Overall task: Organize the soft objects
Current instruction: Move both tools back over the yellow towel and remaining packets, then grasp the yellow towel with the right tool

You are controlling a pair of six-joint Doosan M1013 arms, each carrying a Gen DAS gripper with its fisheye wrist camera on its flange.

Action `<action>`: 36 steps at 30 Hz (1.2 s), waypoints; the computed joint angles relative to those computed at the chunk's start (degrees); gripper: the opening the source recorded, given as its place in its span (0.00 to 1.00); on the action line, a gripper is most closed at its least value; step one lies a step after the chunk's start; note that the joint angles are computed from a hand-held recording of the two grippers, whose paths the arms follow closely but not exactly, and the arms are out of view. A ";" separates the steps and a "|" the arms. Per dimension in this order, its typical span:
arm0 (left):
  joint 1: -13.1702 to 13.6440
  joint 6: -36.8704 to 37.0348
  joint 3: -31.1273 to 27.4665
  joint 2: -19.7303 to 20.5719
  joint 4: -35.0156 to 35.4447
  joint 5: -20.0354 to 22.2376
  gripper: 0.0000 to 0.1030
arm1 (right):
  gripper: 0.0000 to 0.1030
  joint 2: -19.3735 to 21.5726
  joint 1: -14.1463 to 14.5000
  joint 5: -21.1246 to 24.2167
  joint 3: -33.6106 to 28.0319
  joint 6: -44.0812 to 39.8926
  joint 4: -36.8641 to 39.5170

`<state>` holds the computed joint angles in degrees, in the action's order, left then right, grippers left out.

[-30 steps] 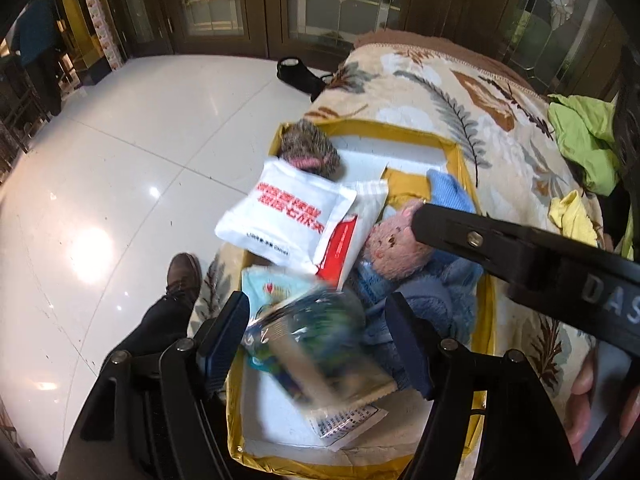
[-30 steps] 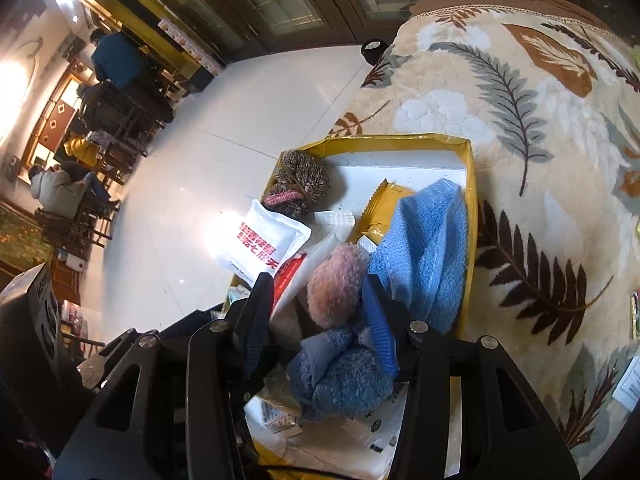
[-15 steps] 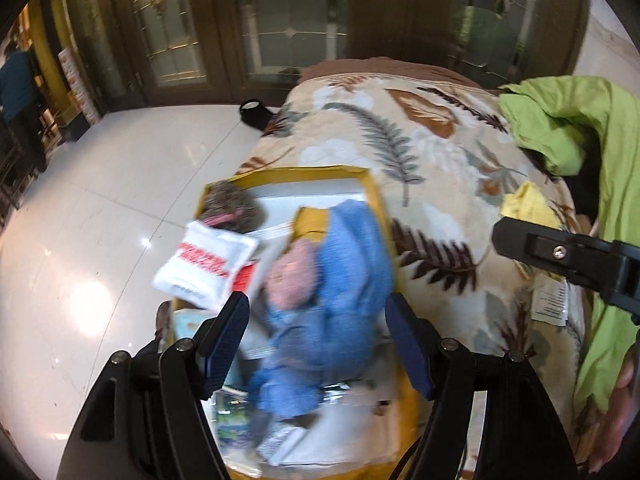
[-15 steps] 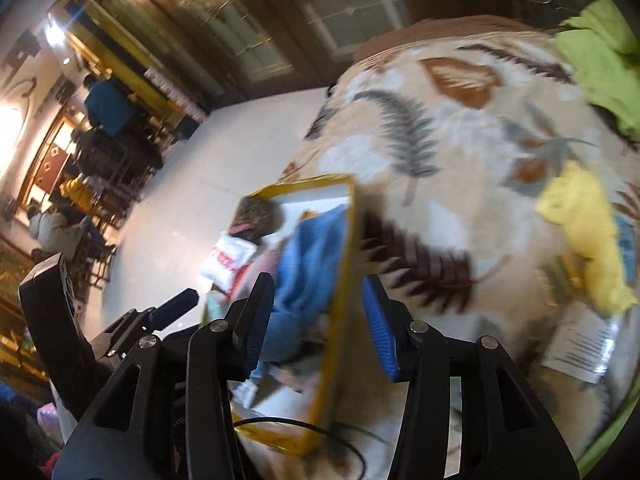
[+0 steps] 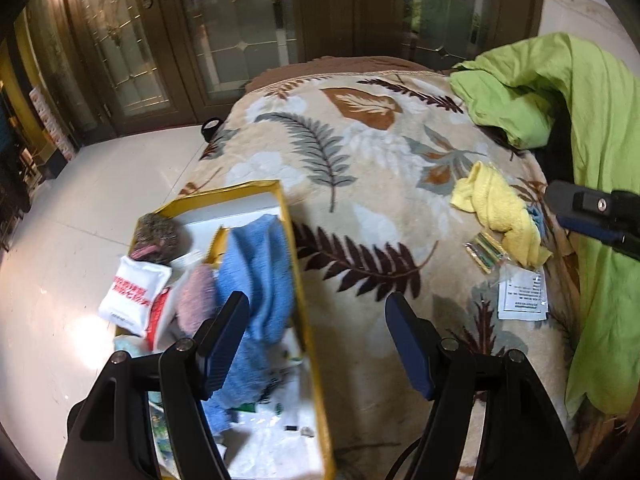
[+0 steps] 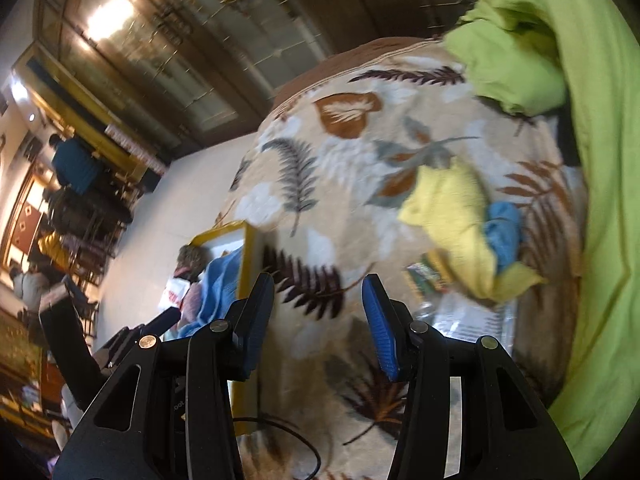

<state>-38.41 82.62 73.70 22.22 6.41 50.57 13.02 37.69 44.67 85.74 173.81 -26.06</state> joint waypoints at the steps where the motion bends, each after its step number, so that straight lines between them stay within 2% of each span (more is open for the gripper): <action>1: -0.28 0.09 -0.18 0.20 0.21 0.03 0.69 | 0.45 -0.29 -0.07 0.50 0.29 0.57 -0.60; 14: -2.05 0.11 -1.40 1.88 1.49 -0.04 0.69 | 0.45 -2.21 -1.76 3.56 2.43 3.01 -3.84; 18: -2.39 0.41 -2.41 2.97 1.62 1.38 0.69 | 0.45 -1.87 -2.49 3.88 2.24 0.99 -2.83; 26: -2.22 2.25 -6.36 6.35 -3.58 6.09 0.69 | 0.45 -0.29 -5.26 4.39 1.93 -2.09 -1.24; 29: -2.35 2.74 -7.02 6.90 -3.97 6.68 0.69 | 0.45 1.72 -6.15 7.42 0.24 -6.68 0.97; 34: -2.11 3.05 -8.16 7.91 -4.32 8.11 0.69 | 0.45 7.19 -7.40 18.76 -5.30 -16.77 3.56; 36: -1.87 2.91 -8.75 8.47 -4.63 9.09 0.69 | 0.51 9.56 -7.93 22.88 -7.51 -20.86 5.69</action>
